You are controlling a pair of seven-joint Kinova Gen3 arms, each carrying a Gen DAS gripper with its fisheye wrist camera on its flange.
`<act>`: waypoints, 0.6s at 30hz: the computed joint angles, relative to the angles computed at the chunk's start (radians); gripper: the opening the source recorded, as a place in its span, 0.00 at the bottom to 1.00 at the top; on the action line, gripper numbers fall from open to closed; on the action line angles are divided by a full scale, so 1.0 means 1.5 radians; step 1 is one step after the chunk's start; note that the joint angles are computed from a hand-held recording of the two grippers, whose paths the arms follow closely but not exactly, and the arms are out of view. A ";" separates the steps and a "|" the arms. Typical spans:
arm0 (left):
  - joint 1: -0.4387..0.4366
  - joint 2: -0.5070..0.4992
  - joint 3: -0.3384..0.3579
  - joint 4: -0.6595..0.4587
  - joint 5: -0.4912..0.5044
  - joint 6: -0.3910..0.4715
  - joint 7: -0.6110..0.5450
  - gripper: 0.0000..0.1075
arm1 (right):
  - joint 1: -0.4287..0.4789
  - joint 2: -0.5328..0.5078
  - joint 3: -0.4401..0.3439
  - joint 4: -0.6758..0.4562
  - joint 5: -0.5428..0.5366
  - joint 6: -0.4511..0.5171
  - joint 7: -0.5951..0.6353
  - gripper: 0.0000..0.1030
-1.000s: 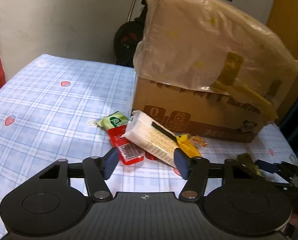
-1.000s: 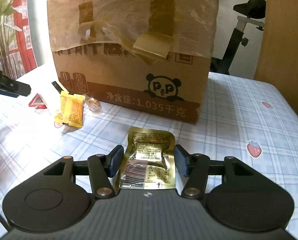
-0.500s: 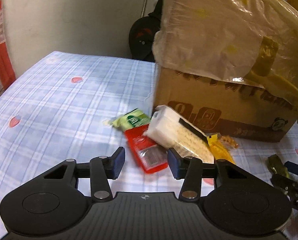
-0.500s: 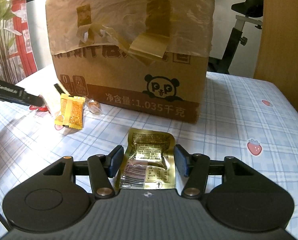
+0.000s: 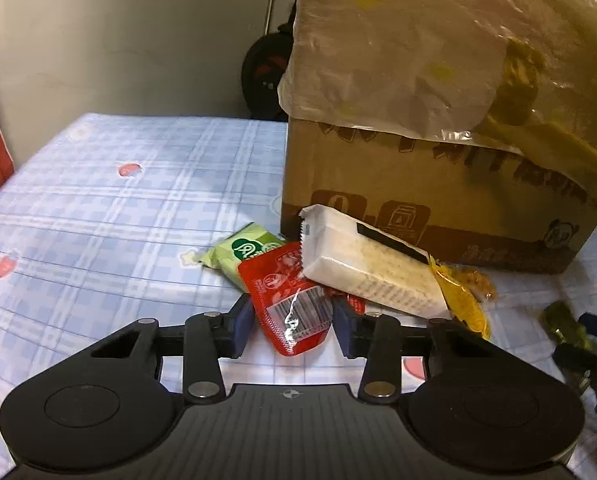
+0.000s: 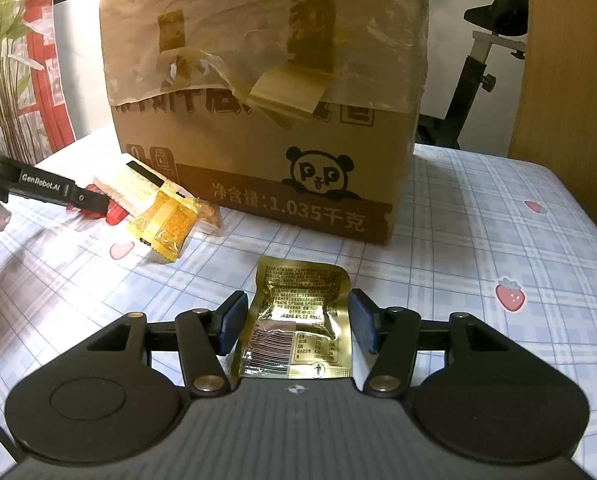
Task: Organize snacks
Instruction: 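Grasp the red sausage packet with the left tool while the right tool holds the gold packet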
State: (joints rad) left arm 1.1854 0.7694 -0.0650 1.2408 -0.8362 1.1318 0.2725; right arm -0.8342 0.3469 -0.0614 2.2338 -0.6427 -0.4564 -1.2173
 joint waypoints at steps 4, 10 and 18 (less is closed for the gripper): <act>0.011 -0.011 0.000 0.019 -0.007 -0.013 0.025 0.35 | 0.001 0.001 -0.001 0.001 0.002 -0.002 -0.001 0.56; 0.029 -0.022 0.010 0.030 -0.017 -0.007 0.044 0.28 | 0.002 0.001 -0.002 0.001 0.003 -0.003 -0.003 0.56; 0.050 -0.020 0.023 0.030 -0.016 0.010 0.053 0.27 | 0.006 -0.001 -0.007 0.006 0.012 -0.005 -0.008 0.56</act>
State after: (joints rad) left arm 1.2597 0.7388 -0.0303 1.2854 -0.8600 1.1475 0.3525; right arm -0.8258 0.3453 -0.0714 2.2421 -0.6250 -0.4637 -1.2295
